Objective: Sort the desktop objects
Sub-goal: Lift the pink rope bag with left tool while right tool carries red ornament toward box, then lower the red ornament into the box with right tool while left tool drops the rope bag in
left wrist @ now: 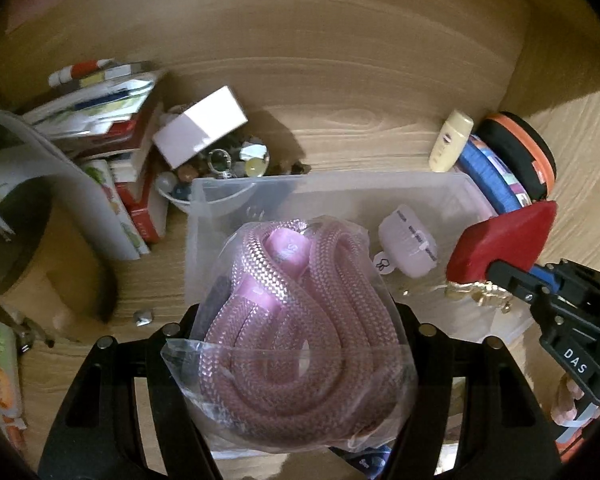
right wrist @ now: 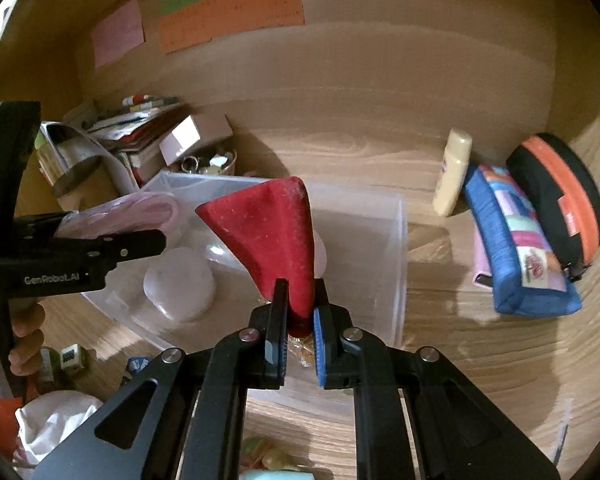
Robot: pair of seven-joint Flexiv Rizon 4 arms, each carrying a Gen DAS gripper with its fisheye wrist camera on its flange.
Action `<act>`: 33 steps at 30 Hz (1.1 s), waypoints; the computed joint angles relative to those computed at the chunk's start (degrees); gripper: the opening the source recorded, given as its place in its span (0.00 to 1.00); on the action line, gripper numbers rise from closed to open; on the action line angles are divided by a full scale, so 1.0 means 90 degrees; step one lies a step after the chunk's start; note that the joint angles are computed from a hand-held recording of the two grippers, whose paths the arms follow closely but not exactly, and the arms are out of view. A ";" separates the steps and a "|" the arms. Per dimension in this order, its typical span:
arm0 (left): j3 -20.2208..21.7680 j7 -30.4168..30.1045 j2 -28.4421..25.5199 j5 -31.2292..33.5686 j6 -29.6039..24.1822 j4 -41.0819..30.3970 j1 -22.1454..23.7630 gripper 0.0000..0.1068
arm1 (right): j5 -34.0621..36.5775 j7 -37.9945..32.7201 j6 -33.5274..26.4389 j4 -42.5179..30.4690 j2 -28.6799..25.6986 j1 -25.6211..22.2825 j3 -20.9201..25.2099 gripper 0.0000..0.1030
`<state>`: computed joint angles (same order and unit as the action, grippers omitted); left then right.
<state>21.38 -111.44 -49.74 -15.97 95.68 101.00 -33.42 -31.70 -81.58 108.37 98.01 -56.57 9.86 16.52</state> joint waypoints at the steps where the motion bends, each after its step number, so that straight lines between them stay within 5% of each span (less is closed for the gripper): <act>1: -0.0024 0.0001 -0.0009 0.0003 -0.0002 -0.0013 0.0011 0.62 | -0.0052 -0.0008 -0.0036 -0.0028 -0.0038 -0.0057 0.0066 0.09; 9: -0.0561 0.0259 0.0035 0.0115 0.0087 -0.0012 0.0424 0.62 | -0.0489 -0.0267 -0.0712 -0.0321 -0.0437 -0.0818 0.1087 0.11; 19: -0.0536 0.0329 0.0063 0.0216 -0.0286 -0.0143 0.0396 0.63 | -0.0047 -0.0586 -0.0647 -0.0283 -0.0316 -0.0570 0.0880 0.18; 23: -0.0695 0.0293 0.0154 0.0337 -0.0324 -0.0109 0.0543 0.64 | 0.0147 -0.0589 -0.0349 -0.0169 -0.0176 -0.0307 0.0530 0.42; 26: -0.0979 0.0346 0.0281 0.0413 -0.0262 0.0009 0.0759 0.65 | 0.0308 -0.0542 0.0012 -0.0032 -0.0036 -0.0015 0.0149 0.47; 28: -0.0877 0.0298 0.0338 0.0432 -0.0236 0.0062 0.0651 0.66 | 0.0367 -0.0477 0.0127 0.0030 0.0039 0.0133 -0.0052 0.47; 33: -0.0267 0.0121 0.0519 0.0448 -0.0011 0.0280 0.0043 0.74 | 0.0685 -0.0356 0.0511 0.0255 0.0252 0.0566 -0.0591 0.69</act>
